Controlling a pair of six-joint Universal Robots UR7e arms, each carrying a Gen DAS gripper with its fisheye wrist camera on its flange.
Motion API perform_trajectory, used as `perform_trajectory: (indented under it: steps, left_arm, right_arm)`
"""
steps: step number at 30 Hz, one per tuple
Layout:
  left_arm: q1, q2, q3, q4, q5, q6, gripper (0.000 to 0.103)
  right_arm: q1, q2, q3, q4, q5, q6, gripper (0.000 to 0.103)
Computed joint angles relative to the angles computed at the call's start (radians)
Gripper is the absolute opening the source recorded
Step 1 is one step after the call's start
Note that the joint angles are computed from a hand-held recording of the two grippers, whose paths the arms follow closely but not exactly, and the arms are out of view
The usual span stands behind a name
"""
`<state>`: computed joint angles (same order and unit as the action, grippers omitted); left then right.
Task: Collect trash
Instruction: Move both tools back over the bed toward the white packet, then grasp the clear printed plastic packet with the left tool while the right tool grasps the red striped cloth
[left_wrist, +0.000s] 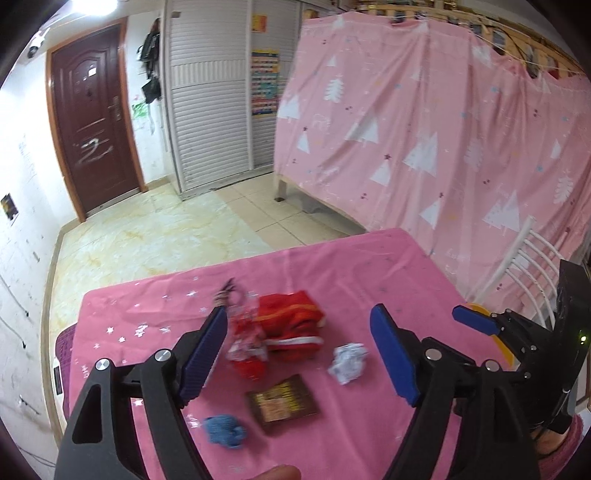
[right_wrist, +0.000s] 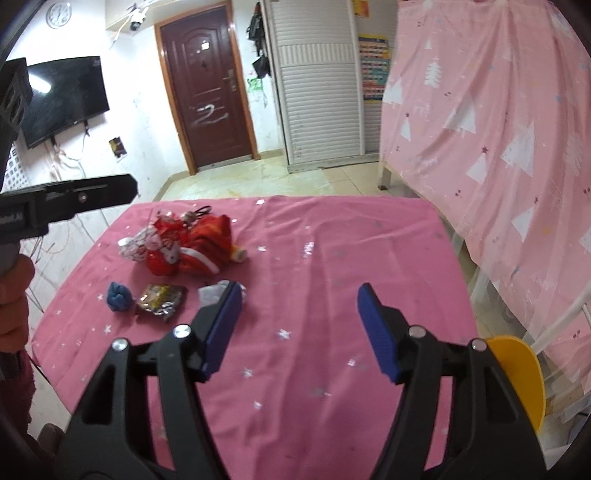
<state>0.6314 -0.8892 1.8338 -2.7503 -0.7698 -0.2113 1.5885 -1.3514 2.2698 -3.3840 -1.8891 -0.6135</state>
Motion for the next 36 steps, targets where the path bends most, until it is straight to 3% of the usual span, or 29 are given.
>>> perform_trajectory:
  steps: [13,16,19,26,36]
  left_arm:
    - [0.071,-0.074,0.047,0.002,0.012,-0.008,0.074]
    - [0.085,-0.082,0.053,0.003,0.004,-0.004,0.074]
    - [0.104,-0.089,0.061,-0.005,-0.012,0.009,0.074]
    - [0.152,-0.096,0.075,0.017,-0.099,0.102,0.074]
    - [0.186,-0.063,0.070,0.018,-0.099,0.193,0.073]
  right_arm:
    - [0.085,0.114,-0.072,0.021,-0.073,0.002,0.063]
    - [0.095,0.138,-0.088,0.024,-0.082,0.002,0.070]
    - [0.108,0.167,-0.113,0.032,-0.099,0.006,0.071]
    - [0.117,0.210,-0.168,0.061,-0.107,0.039,0.071]
    - [0.117,0.271,-0.256,0.125,-0.093,0.117,0.071]
